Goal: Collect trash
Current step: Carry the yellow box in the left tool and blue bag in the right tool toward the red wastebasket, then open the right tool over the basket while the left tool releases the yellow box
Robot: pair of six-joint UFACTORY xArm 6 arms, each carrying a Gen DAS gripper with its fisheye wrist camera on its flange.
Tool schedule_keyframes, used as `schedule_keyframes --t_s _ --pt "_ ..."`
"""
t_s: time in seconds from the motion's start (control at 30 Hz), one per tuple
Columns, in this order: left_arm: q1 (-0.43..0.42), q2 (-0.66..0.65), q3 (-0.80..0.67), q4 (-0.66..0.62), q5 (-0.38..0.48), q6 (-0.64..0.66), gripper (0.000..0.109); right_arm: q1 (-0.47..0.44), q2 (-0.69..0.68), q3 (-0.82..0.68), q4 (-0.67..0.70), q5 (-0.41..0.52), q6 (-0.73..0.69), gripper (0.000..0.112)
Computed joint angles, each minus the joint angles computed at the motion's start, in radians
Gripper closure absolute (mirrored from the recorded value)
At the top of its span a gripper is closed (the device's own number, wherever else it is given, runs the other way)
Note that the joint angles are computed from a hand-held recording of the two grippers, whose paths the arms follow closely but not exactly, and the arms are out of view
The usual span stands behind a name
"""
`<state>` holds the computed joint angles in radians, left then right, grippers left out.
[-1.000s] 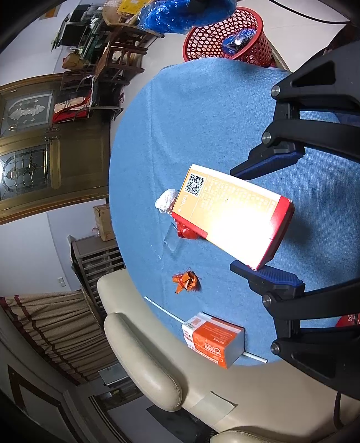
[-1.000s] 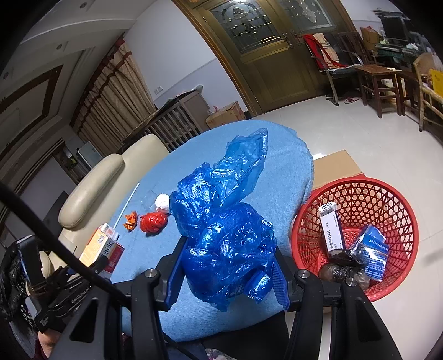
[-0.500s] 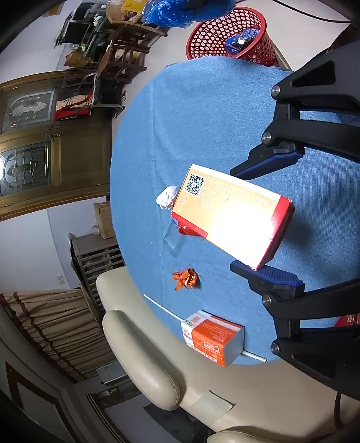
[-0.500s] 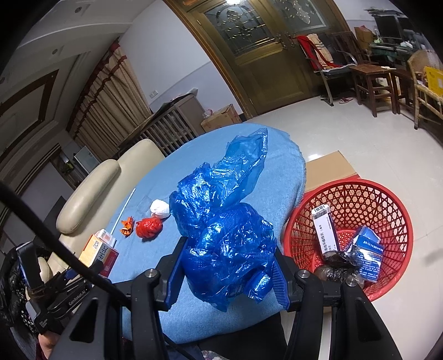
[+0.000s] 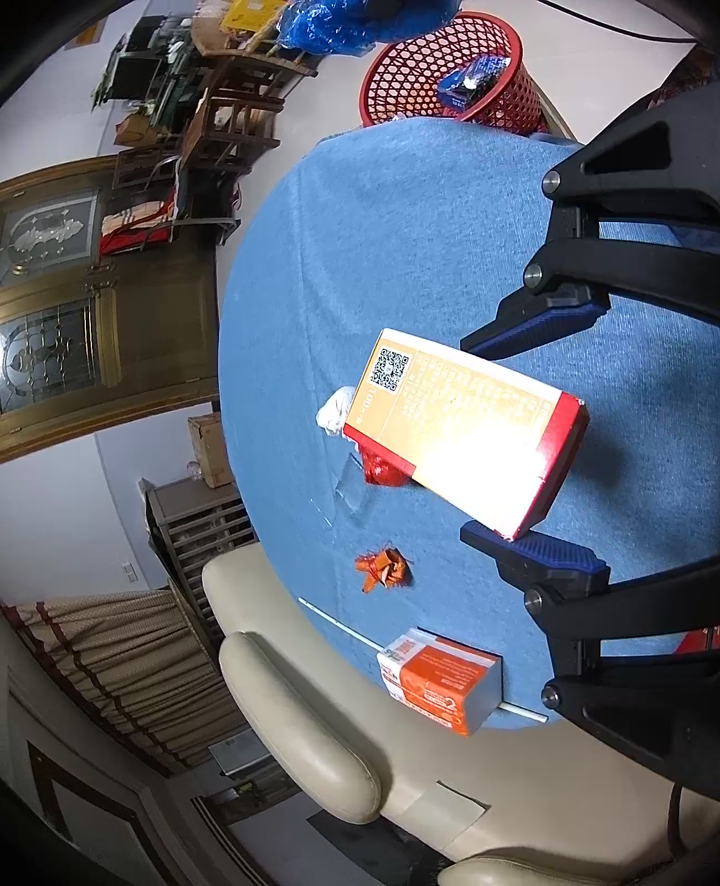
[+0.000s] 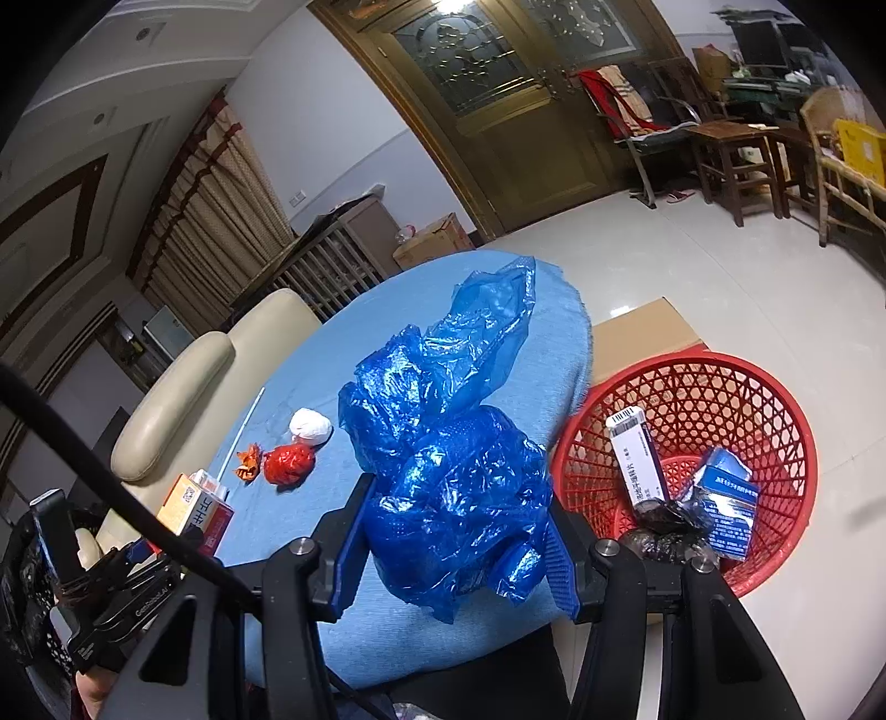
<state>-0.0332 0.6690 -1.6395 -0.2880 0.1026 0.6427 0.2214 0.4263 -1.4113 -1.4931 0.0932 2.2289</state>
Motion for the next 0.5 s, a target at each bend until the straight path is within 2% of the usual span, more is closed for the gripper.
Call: schedule_keyframes --t_s 0.07,0.2,0.37,0.5 --pt "-0.007 0.001 -0.006 0.008 0.010 0.003 0.047 -0.006 -0.004 0.007 -0.030 -0.001 0.034 0.055" --pt "-0.041 -0.004 -0.031 -0.071 0.057 0.101 0.047 -0.032 -0.039 0.046 -0.168 0.006 0.199 0.055" --pt "-0.099 0.001 -0.111 -0.257 0.226 0.285 0.047 -0.075 -0.092 0.110 -0.337 0.015 0.418 0.055" --pt "-0.144 0.046 -0.197 -0.289 0.344 0.307 0.047 -0.105 -0.121 0.154 -0.419 0.018 0.538 0.055"
